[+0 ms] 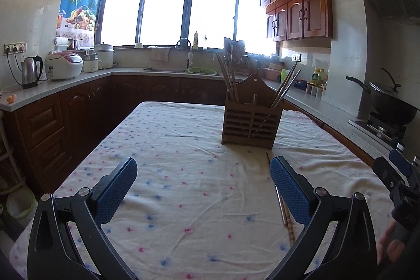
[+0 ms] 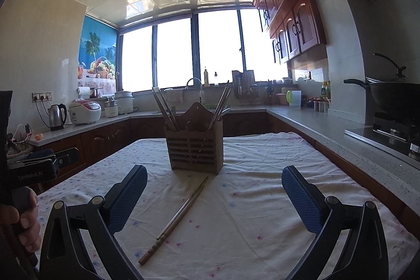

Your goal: Organize utensils

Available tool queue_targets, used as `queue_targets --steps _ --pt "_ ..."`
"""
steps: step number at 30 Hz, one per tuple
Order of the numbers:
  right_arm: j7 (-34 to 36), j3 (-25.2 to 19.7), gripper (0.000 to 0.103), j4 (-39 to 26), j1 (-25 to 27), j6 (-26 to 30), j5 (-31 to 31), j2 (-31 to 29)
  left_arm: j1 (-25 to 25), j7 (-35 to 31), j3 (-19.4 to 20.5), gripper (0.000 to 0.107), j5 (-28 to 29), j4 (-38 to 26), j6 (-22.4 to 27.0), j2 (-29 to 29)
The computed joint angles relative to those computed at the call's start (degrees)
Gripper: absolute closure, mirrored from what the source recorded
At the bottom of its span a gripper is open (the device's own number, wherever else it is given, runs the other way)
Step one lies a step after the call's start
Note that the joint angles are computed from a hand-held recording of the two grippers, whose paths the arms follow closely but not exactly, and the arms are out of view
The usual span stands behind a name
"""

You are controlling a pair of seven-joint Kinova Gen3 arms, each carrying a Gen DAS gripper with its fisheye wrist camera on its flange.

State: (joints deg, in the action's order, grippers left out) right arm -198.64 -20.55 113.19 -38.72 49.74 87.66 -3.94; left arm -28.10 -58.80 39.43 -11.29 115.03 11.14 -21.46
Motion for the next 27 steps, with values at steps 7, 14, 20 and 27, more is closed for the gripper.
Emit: queue_targets --steps 7,14,20,27 --pt "1.0 0.1 0.000 0.1 0.3 -0.5 -2.6 -0.4 -2.6 0.9 2.6 0.004 -0.1 0.8 1.0 -1.0" --pt "0.0 -0.3 0.000 0.8 0.6 0.2 -2.9 -0.8 -4.8 1.6 4.5 0.004 -0.3 1.0 1.6 -1.9" --pt "-0.2 -0.4 0.000 1.0 0.6 0.4 -2.6 -0.7 -6.8 1.7 6.5 0.004 -0.5 1.0 2.1 -2.3" --pt "-0.1 -0.5 0.000 1.1 0.5 0.4 -2.7 -0.8 -7.8 1.5 7.5 0.004 -0.3 0.7 2.4 -2.3"
